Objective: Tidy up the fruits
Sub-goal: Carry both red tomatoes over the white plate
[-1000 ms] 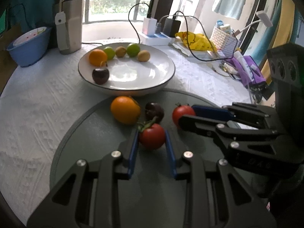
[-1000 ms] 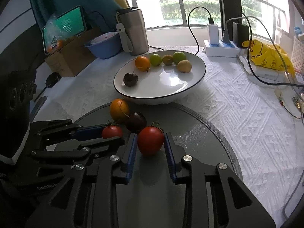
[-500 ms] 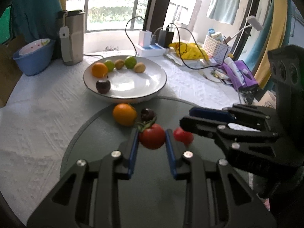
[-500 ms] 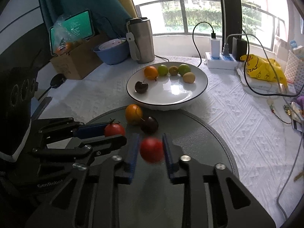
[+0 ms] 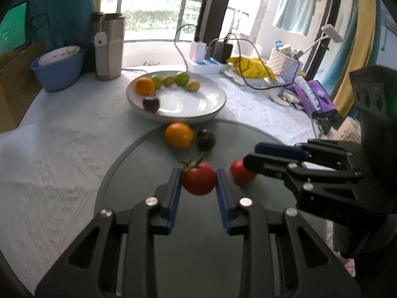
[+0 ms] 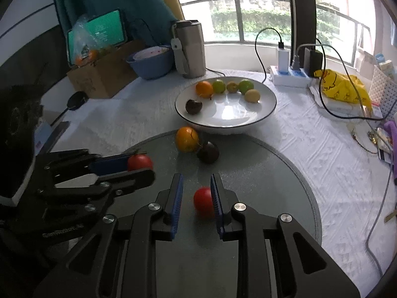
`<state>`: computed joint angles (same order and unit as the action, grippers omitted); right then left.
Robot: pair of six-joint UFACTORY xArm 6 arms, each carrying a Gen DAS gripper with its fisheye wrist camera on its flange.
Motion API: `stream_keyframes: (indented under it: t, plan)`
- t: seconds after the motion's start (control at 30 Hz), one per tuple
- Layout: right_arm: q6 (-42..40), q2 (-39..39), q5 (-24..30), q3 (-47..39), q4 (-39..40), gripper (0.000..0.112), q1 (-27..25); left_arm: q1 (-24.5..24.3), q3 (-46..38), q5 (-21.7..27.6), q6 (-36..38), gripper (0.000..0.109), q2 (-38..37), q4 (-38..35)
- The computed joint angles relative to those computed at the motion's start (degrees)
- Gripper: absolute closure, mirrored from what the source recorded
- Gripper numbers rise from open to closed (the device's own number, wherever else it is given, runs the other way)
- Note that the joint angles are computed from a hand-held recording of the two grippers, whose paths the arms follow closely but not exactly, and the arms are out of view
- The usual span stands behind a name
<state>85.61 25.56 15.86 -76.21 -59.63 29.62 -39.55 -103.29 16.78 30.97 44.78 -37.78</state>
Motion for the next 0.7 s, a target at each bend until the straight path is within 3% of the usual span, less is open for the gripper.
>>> stream_keyframes:
  t: [0.33,0.7]
  plan:
    - [0.73,0.54,3.42,0.66,2.28,0.080,-0.04,0.69,0.64,-0.45,1.12,0.079,-0.13,-1.02]
    - [-2.01,2.53,2.82,-1.35,4.11,0.078,-1.17,0.78,-1.89,0.27,-1.03,0.080,1.42,1.44]
